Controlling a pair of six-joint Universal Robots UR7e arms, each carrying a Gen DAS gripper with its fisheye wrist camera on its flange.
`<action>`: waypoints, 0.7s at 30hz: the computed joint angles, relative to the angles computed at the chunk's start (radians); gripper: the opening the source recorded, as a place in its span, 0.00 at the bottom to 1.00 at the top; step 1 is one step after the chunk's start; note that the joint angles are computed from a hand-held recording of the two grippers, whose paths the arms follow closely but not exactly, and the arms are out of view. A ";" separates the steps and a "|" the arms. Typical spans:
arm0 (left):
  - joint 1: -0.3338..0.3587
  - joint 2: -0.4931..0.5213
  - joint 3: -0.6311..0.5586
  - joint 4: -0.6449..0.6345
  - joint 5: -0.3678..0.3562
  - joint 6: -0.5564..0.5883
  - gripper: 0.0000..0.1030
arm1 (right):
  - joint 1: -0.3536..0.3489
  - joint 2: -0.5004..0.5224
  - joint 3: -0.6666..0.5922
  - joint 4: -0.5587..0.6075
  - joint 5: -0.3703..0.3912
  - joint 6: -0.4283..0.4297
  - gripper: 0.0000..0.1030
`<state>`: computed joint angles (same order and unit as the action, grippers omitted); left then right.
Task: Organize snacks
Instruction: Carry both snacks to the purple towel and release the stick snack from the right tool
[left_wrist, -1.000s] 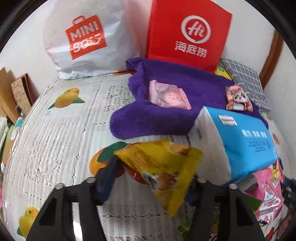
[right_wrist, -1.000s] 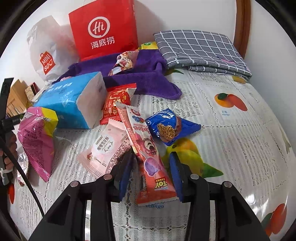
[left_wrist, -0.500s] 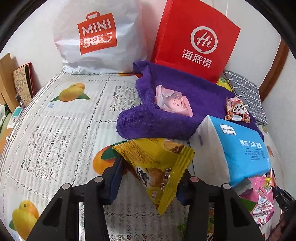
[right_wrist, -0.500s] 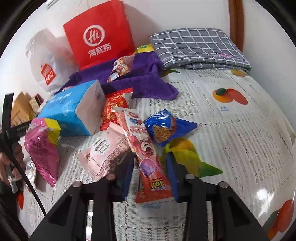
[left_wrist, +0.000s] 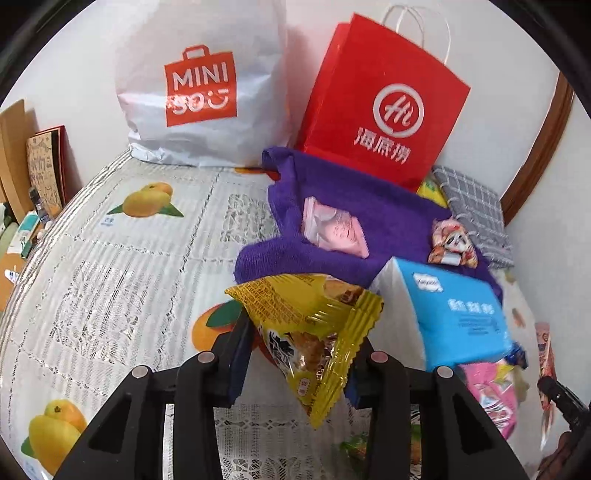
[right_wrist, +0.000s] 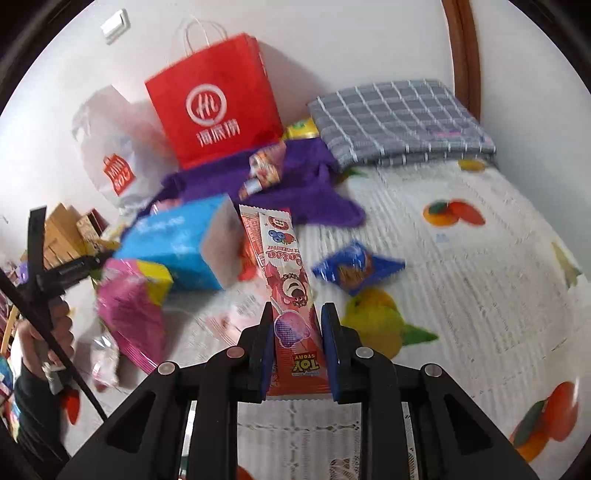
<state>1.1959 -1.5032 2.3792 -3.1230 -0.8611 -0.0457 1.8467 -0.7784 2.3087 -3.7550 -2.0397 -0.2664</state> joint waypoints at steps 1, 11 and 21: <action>-0.001 -0.008 0.003 -0.013 -0.008 0.005 0.38 | 0.010 -0.004 -0.005 0.000 0.000 0.001 0.23; -0.006 -0.025 0.008 -0.053 -0.023 0.009 0.38 | 0.082 0.045 -0.185 0.082 -0.022 -0.019 0.23; -0.004 -0.024 0.015 -0.090 -0.025 0.014 0.38 | 0.104 0.140 -0.388 0.188 -0.010 -0.048 0.23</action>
<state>1.1917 -1.5270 2.3940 -3.2127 -0.8858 -0.0314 1.9504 -0.6385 1.9203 -3.5668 -2.0497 -0.3142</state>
